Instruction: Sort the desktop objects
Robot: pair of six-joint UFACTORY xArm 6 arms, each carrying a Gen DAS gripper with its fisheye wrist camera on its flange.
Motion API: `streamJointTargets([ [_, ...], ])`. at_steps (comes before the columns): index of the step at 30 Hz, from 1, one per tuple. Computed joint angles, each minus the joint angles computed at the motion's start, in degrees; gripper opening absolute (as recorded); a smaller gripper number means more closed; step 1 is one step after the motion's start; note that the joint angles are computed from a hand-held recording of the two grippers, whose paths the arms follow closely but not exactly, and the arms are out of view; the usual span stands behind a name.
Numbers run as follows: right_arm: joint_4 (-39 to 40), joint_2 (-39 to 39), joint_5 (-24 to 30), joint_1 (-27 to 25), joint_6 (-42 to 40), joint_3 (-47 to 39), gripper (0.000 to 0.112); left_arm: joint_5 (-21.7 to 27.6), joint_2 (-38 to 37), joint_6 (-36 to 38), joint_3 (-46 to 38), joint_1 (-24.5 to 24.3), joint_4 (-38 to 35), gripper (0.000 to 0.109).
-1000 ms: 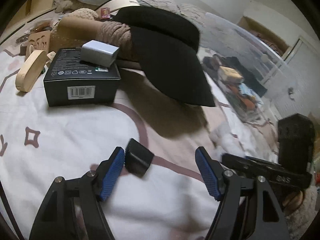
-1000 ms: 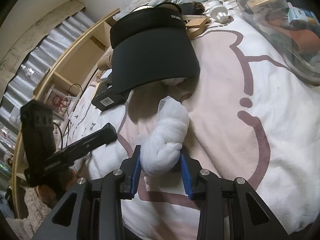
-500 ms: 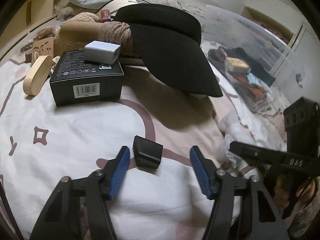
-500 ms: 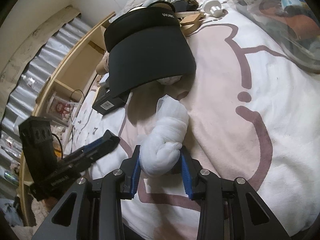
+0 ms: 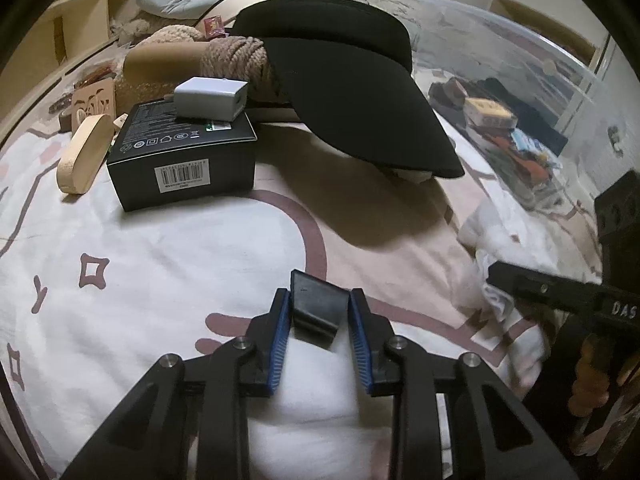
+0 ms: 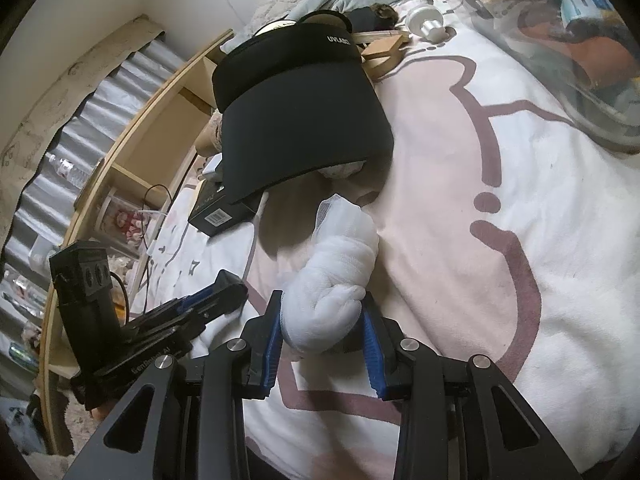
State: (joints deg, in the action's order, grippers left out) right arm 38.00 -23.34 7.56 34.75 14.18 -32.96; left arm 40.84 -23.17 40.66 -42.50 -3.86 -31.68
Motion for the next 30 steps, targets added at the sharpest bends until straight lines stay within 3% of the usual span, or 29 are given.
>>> streamJointTargets([
  [6,-12.5,-1.9,-1.8,-0.8,8.8,1.1,0.036,1.6,0.2,0.0,-0.8,1.2,-2.0,0.026],
  [11,-19.1,-5.1,-4.9,-0.9,11.6,2.1,0.036,1.6,-0.6,-0.2,-1.0,1.6,-3.2,0.026],
  [17,-26.3,-11.1,-4.4,-3.0,14.4,3.2,0.036,3.0,-2.5,0.8,-1.7,1.4,-4.7,0.026],
  [20,-30.7,-15.5,-2.2,-5.5,16.4,3.5,0.036,3.8,-3.4,0.8,-2.5,1.1,-5.8,0.026],
  [30,-33.2,-28.2,12.5,-15.6,7.7,-2.0,0.036,4.3,-4.4,0.8,-8.5,-4.3,-10.3,0.026],
])
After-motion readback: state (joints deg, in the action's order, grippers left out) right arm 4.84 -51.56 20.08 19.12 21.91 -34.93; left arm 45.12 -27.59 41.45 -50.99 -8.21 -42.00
